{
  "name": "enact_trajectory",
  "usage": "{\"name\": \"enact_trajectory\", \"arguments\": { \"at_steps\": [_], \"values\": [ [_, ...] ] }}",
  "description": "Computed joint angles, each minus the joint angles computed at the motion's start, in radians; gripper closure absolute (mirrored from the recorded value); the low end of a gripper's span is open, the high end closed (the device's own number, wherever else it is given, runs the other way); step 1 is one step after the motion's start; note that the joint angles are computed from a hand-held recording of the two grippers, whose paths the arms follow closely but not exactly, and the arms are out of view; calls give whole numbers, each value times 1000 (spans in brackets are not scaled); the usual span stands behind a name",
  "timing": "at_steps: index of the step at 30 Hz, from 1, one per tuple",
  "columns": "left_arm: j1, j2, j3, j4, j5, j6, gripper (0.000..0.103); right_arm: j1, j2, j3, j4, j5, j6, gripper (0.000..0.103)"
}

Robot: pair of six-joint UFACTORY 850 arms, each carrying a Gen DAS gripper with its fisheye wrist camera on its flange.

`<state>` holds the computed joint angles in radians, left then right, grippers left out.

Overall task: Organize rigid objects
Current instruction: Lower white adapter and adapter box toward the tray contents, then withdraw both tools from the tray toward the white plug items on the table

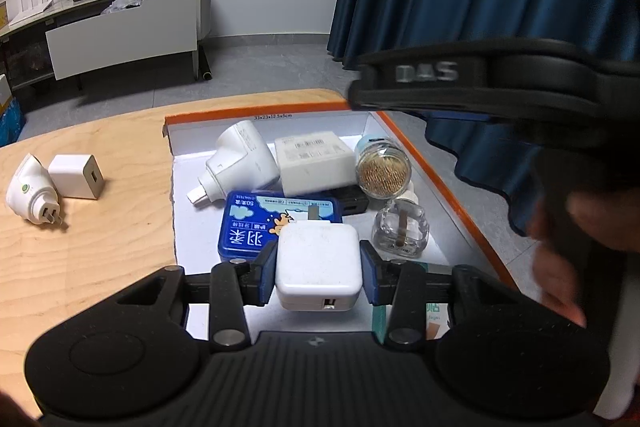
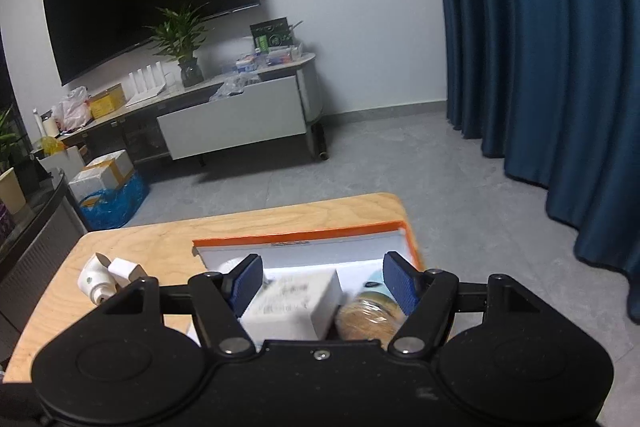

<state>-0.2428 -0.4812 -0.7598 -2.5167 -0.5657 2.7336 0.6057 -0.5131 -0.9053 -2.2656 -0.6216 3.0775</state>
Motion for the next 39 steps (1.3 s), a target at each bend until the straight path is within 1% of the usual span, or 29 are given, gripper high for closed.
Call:
{"name": "enact_trajectory", "arguments": {
  "at_steps": [3,5,6,7,8,11,14,16,18,19,21,24,28,39],
  "values": [
    [-2,-5,-4,36,3,-33,61,18,32,40,29,-22,-11,23],
    [3,-10,-9,109,-3,-86,60,30,49,60,52,-33,-9,23],
    [7,-9,-5,123,-19,-101,57,37,56,70,55,-38,-1,23],
    [7,-5,1,115,-24,-96,53,42,62,79,54,-43,5,23],
    [7,0,6,112,-27,-90,43,48,68,84,60,-46,3,23],
    [8,17,21,89,-33,-55,43,66,79,92,93,-51,-22,22],
    [14,33,29,64,-19,-47,42,79,88,94,99,-48,-27,22],
    [17,41,32,19,3,-23,38,90,89,91,117,-48,-37,21],
    [23,52,38,-23,23,1,31,99,89,86,127,-46,-41,19],
    [29,57,42,-38,29,13,30,106,89,83,132,-45,-44,18],
    [41,69,51,-86,33,51,25,116,87,77,138,-39,-53,16],
    [61,79,57,-141,48,87,21,131,79,59,152,-32,-63,14],
    [96,87,58,-178,64,108,20,142,62,27,144,-8,-73,12],
    [196,78,53,-205,60,112,19,177,-2,-78,103,56,-100,12]
  ]
}}
